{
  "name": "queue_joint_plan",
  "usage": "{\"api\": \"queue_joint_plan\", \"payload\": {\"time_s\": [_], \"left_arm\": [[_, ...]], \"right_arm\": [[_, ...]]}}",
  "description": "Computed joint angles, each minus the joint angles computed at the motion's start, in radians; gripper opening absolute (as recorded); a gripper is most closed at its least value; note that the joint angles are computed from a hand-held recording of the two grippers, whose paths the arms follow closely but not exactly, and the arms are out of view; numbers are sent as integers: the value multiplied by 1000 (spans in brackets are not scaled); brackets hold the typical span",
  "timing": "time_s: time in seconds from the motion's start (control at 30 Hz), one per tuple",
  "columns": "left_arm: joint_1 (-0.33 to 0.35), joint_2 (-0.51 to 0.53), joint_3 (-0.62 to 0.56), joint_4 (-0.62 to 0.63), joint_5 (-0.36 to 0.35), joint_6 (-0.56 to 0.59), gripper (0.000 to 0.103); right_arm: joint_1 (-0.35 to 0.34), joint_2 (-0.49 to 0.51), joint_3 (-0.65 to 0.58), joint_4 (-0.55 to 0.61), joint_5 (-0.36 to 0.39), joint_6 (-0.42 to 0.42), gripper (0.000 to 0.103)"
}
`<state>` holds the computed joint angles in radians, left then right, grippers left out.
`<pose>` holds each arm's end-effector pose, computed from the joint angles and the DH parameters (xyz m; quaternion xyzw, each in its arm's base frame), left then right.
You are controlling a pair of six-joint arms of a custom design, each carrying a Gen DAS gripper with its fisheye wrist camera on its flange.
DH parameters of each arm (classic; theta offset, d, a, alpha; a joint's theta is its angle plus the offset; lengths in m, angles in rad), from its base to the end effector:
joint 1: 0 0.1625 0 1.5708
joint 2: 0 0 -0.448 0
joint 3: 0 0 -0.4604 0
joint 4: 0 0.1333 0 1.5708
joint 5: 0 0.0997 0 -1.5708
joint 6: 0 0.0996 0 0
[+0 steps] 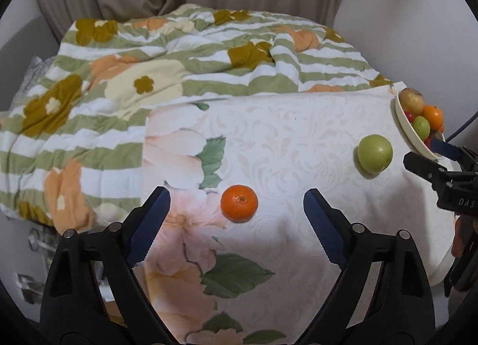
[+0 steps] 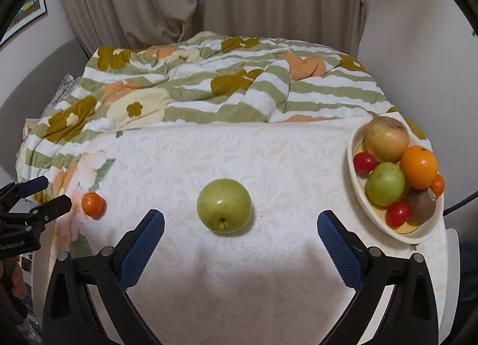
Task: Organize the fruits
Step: 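Grasp the small mandarin with the left tool while the right tool grasps the green apple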
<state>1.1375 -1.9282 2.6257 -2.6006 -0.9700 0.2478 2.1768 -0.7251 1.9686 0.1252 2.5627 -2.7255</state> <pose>0.0389 -0.3675 0.2413 0.2685 0.9043 -0.1843 0.2759 0.2669 -0.2975 -0.0497 0.0352 -0.8756 0.3089 0.3696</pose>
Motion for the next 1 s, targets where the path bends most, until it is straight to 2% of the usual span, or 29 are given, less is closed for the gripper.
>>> {"api": "queue_joint_plan", "payload": {"time_s": [0.07, 0.27, 0.33, 0.4, 0.43, 0.53, 0.6, 0.73, 1.0], "left_arm": [[16, 30, 2, -29, -2, 13, 82], [35, 126, 19, -143, 32, 44, 71], [40, 150, 20, -161, 42, 48, 69], [45, 166, 19, -168, 43, 47, 61], [48, 172, 18, -170, 46, 48, 60], [49, 186, 19, -181, 56, 47, 57], [50, 190, 16, -179, 59, 42, 49], [57, 184, 11, -163, 48, 33, 47], [56, 172, 16, -153, 52, 29, 44]], "right_arm": [[-14, 3, 4, -16, -14, -19, 102], [-72, 7, 17, -84, -62, -109, 102], [-89, 8, 20, -105, -78, -129, 97], [-101, 10, 21, -119, -88, -151, 92], [-106, 12, 19, -124, -90, -163, 90], [-112, 14, 18, -141, -94, -187, 88], [-116, 16, 15, -147, -96, -200, 87], [-124, 18, 9, -143, -106, -214, 76], [-128, 52, -28, -110, -105, -228, 69]]}}
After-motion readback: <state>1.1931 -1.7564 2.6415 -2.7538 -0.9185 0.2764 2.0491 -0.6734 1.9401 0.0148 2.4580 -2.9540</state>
